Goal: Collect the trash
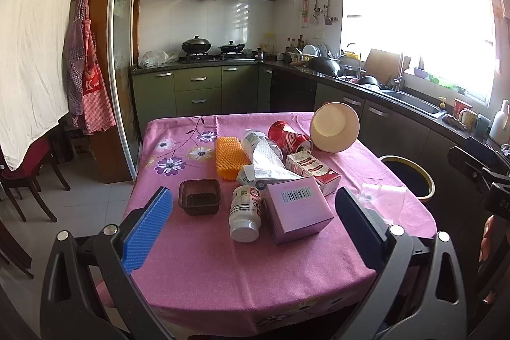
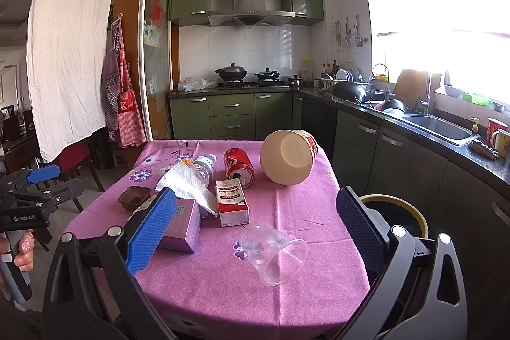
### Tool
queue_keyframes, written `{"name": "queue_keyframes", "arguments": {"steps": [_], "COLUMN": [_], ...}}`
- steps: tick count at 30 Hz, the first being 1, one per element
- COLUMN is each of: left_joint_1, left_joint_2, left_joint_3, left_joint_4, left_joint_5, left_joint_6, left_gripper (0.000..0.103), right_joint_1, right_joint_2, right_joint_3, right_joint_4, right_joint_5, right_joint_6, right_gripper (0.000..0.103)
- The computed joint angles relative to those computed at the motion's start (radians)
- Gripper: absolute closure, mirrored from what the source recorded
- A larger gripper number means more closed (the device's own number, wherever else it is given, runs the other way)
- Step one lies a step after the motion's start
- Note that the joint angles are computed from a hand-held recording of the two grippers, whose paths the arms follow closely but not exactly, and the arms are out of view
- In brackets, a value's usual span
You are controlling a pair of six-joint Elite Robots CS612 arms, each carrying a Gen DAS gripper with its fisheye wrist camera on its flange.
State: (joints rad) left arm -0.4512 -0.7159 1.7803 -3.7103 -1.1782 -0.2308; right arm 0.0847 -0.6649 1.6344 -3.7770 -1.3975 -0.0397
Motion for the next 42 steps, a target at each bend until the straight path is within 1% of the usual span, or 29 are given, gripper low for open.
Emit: {"name": "queue_keyframes", "arguments": {"steps": [13, 42], "left_joint_1": [0.002, 0.004], "left_joint_2": [-0.003, -0.006], "left_joint_3": [0.000, 0.004], "left_joint_4": [0.005, 0.005], "left_joint_5": [-0.008, -0.025], "left_joint_6": [0.004, 0.013], "left_gripper": [0.006, 0.006], "right_joint_1": [0.005, 0.004], "right_joint_2": [0.004, 0.010], "right_joint_3": [-0.001, -0.008], "right_joint_4": [-0.001, 0.005], "right_joint_5": [-0.007, -0.003], "right_joint_6": [0.003, 0.007], "right_gripper": [0.004, 0.004]}}
